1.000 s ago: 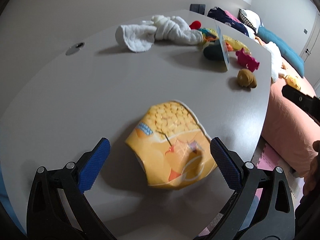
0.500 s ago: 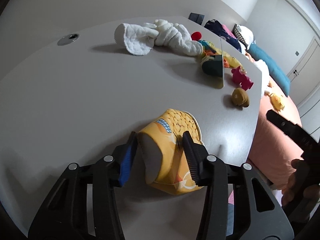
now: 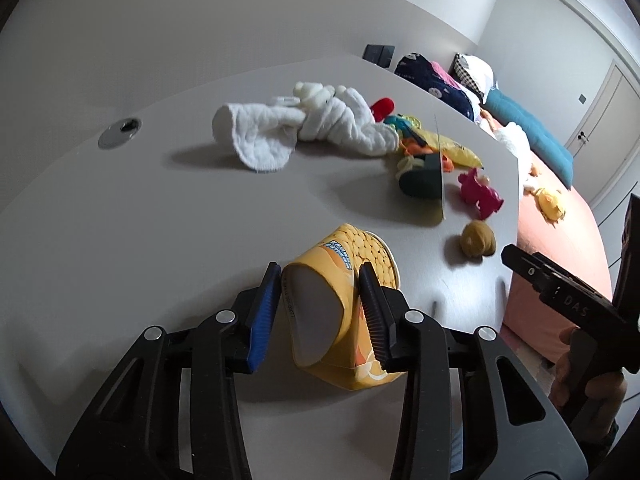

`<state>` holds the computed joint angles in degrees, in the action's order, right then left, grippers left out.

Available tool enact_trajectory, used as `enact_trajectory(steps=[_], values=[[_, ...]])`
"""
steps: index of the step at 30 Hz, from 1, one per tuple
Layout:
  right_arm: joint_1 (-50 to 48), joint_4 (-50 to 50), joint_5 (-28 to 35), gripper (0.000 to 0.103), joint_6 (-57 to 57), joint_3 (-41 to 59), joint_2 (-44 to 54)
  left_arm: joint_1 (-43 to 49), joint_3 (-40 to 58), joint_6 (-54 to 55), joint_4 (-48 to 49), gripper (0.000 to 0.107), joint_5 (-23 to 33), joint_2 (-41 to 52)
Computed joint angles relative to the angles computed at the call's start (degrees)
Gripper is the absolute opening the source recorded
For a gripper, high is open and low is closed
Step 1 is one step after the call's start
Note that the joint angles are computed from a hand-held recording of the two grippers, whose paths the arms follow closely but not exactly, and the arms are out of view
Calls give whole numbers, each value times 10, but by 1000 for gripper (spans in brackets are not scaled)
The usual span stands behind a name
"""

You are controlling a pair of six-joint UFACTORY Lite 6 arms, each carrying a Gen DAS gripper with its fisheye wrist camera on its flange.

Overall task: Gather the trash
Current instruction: 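Grasp the brown bread-shaped sponge with the right gripper while the left holds the bag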

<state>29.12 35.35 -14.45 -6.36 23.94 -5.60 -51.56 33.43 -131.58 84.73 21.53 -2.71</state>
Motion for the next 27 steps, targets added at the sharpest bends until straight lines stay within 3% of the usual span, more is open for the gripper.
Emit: enact_trajectory(steps=[9, 17, 20, 27], values=[[5, 33, -7, 83, -42, 83, 117, 61, 37, 15, 36, 40, -36, 27], [12, 87, 2, 65, -114, 137, 177, 89, 61, 11, 61, 40, -56, 54], [9, 69, 8, 47, -107, 140, 178, 98, 65, -2, 76, 40, -67, 59], [-5, -18, 22, 47, -27, 120, 149, 94, 68, -2, 74, 40, -67, 52]])
